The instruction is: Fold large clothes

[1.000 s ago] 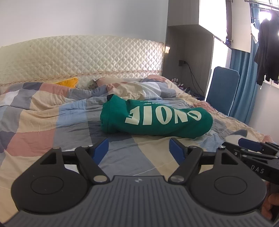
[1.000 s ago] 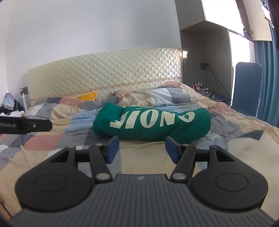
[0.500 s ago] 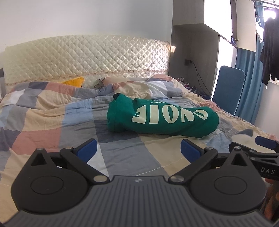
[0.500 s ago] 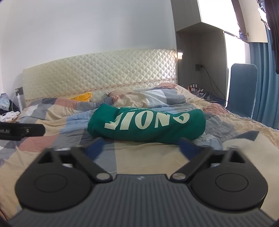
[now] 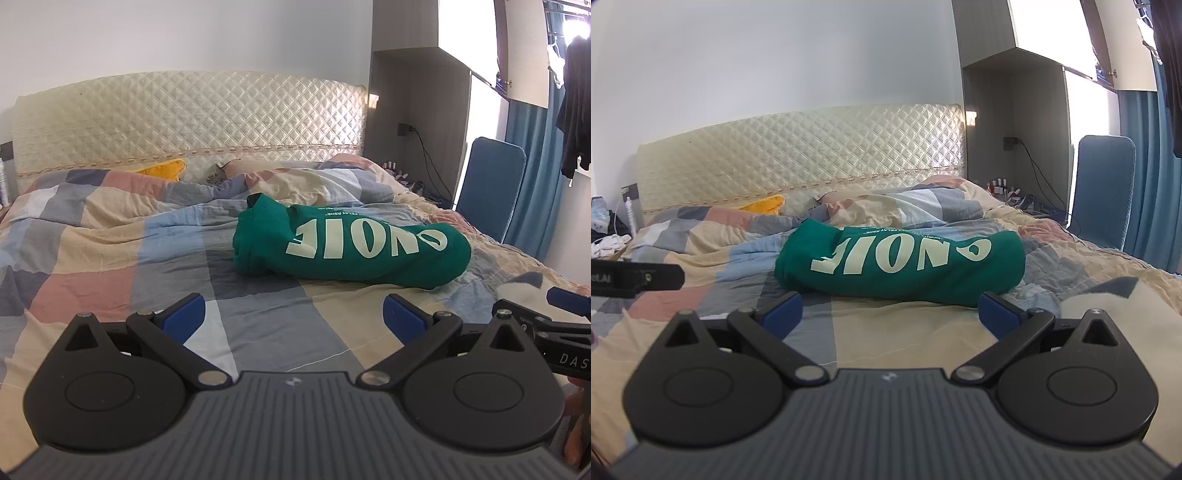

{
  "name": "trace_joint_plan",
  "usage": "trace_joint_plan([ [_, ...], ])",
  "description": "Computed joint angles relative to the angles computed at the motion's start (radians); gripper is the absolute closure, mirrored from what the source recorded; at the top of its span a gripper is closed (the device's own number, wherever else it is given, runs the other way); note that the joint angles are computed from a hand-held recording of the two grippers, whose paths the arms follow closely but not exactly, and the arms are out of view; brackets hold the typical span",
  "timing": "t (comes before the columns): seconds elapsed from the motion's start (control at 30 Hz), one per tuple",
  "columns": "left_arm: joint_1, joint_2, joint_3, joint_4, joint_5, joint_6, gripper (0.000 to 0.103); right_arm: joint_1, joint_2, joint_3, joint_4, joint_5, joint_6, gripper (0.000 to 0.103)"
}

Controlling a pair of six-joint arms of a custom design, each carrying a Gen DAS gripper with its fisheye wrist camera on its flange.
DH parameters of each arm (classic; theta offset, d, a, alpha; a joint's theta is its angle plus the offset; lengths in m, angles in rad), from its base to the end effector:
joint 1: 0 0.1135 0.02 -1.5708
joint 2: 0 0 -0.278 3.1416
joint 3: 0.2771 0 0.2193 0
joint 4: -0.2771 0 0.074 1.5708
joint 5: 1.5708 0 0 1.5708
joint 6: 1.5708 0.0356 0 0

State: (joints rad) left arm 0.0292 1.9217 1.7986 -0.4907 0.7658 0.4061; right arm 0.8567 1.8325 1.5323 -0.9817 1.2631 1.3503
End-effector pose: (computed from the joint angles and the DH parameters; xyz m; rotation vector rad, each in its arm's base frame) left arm 0.4143 -0.0126 0.3508 0.7856 1.8875 -0.5629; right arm 0.2453 0.2312 0.2957 0.6504 1.7663 -0.3737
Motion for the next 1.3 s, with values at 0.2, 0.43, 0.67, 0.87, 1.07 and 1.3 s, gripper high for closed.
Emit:
trace_joint_plan([
  [0.2, 0.000, -0.006, -0.008, 0.006, -0.006, -0.008, 0.000, -0.004, -0.007, -0.009, 0.017, -0.004, -0.014, 0.000],
  [0.43, -0.009, -0.021, -0.025, 0.018, -0.031, -0.015, 0.000, -0.003, -0.004, -0.004, 0.009, -0.003, -0.012, 0.000],
  [0.67, -0.012, -0.007, 0.001, -0.023, -0.032, -0.019, 0.000, -0.002, 0.011, 0.014, -0.012, 0.000, 0.001, 0.000],
  [0.87, -0.013, -0.006, -0.002, -0.012, -0.040, -0.020, 0.000, -0.002, 0.014, 0.015, -0.014, 0.000, 0.008, 0.000],
  [1.07, -0.014, -0.008, -0.004, -0.008, -0.044, -0.021, 0.000, -0.001, 0.008, 0.004, -0.002, 0.001, 0.007, 0.000],
  [1.3, -0.013, -0.006, -0.004, -0.004, -0.042, -0.017, 0.000, -0.001, 0.008, 0.004, -0.006, -0.003, 0.012, 0.000],
])
